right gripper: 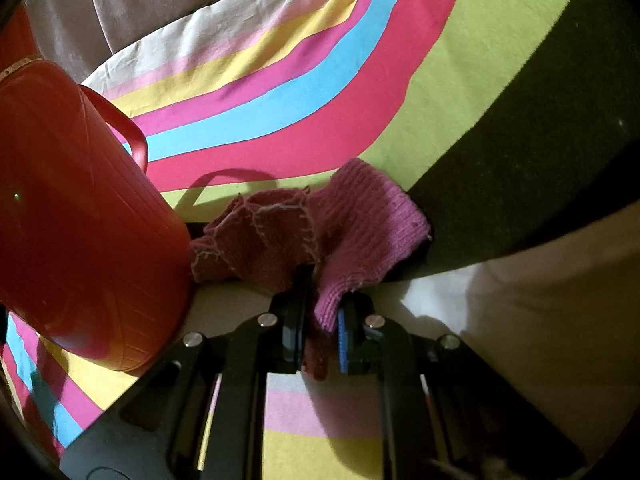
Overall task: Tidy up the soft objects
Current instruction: 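Lift the orange mesh bag and pink knit sock off the striped cloth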
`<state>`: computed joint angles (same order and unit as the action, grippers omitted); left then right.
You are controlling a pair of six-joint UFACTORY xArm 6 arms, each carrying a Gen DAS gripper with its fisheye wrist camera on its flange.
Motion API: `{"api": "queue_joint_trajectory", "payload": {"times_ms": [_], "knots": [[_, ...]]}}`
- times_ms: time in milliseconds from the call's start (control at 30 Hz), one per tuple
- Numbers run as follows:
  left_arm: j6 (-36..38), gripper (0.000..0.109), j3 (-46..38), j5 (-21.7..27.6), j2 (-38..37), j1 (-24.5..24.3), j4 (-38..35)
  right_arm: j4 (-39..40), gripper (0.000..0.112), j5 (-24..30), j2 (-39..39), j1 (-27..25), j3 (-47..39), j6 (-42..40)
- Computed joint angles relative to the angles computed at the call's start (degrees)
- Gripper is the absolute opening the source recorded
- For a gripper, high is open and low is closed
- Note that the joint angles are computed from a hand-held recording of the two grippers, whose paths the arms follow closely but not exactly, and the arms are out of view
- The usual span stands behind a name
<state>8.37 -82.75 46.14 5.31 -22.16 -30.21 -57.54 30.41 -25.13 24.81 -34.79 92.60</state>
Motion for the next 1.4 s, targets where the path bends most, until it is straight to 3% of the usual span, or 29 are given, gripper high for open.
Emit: {"api": "queue_joint_trajectory", "payload": {"times_ms": [67, 167, 233, 300, 333, 400, 567, 633, 800, 900, 1000, 1200, 1400], "knots": [[3.0, 0.002, 3.9, 2.8, -3.8, 2.6, -2.1, 0.0, 0.015, -0.2, 0.0, -0.1, 0.1, -0.1], [-2.2, 0.011, 7.3, 1.3, -6.2, 2.6, 3.0, 0.0, 0.015, -0.1, 0.2, -0.1, -0.1, -0.4], [-6.0, 0.034, 7.5, 2.8, -6.2, 2.6, 4.6, 0.1, 0.015, -0.5, 0.4, -0.5, -0.3, -0.9], [-4.3, 0.054, 8.1, 4.9, -6.3, 3.0, 0.0, 0.1, 0.015, -0.9, 0.7, -0.9, -0.4, -1.3], [-4.1, 0.061, 8.2, 5.3, -6.3, 2.6, -0.3, 0.2, 0.015, -1.1, 0.8, -1.1, -0.5, -1.6], [-6.2, 0.063, 8.0, 4.6, -5.8, 0.6, 4.3, 0.3, 0.015, -1.6, 1.2, -1.6, -0.8, -2.2], [-13.7, 0.057, 10.1, -2.4, -5.2, -2.6, 17.7, 0.3, 0.016, -2.7, 1.9, -2.4, -1.4, -3.8], [-16.2, 0.011, 10.9, -2.6, -5.9, -3.6, 24.0, -0.1, 0.016, -3.0, 1.6, -2.1, -1.0, -3.5], [-12.3, 0.011, 21.0, -5.9, -15.8, -2.8, 19.3, -3.4, 0.014, -6.4, -3.7, -0.5, 3.7, 2.6], [-9.4, 0.011, 29.6, -7.2, -25.2, -0.7, 14.0, -7.8, 0.014, -12.8, -9.0, -1.0, 8.5, 12.0], [-6.5, 0.011, 36.9, -6.5, -34.3, 1.4, 7.9, -10.3, 0.014, -12.9, -13.7, 1.7, 11.6, 17.1], [-4.7, 0.011, 45.9, -3.0, -47.1, 5.0, 1.3, -6.4, 0.014, -3.9, -19.7, 12.6, 12.9, 13.6], [-3.6, 0.011, 47.7, 0.9, -53.0, 7.6, -2.8, -7.2, 0.014, 5.9, -19.7, 24.5, 9.3, 13.0]]}}
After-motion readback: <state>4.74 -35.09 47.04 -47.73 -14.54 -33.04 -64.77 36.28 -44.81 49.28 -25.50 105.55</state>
